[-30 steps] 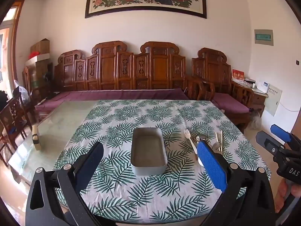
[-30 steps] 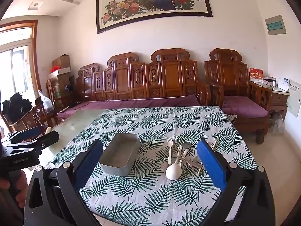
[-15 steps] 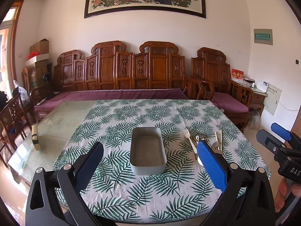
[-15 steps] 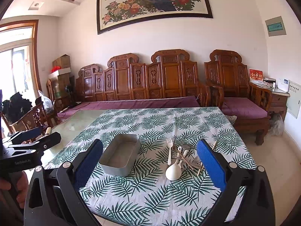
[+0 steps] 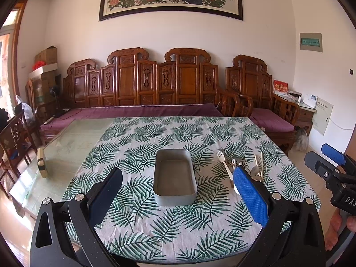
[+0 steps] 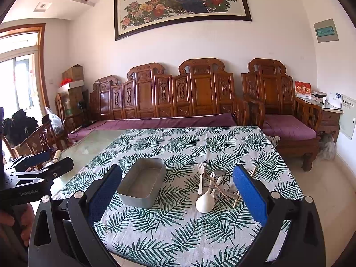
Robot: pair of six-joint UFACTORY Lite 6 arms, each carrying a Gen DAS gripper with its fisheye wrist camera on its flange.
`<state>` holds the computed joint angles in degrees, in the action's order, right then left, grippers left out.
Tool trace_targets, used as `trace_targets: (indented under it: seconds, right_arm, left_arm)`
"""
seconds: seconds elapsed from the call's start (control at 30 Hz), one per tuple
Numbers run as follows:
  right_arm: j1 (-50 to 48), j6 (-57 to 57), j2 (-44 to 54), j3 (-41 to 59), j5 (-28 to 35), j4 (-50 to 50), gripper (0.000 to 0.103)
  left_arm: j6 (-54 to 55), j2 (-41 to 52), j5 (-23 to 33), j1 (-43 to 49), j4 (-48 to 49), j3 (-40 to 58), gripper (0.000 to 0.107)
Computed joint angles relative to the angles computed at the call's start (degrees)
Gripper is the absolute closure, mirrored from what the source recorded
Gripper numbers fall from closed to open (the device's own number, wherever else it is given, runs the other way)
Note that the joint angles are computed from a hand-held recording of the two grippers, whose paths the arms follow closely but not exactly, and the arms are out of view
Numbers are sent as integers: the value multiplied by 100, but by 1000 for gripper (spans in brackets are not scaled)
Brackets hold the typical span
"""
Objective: Organize utensils
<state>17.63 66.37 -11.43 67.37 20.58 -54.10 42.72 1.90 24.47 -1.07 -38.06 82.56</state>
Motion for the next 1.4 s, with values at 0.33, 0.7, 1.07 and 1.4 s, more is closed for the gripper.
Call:
trace_targets:
  seconds: [0.33,0.7,1.07,1.4]
  right_arm:
    - [91,-332,-31,173,206,319,2]
    - [96,-94,63,124,156,78,2]
    - [92,-72,57,110,143,59,2]
    - [100,-59,56,111,156,48,2]
  left_arm:
    - [170,25,-22,27,-143,-52,10]
    - [309,17,-71,4,-256,-133,10]
    - [271,38,-40,2,-226,-71,10]
    - [252,57,1,11,-205,-27,10]
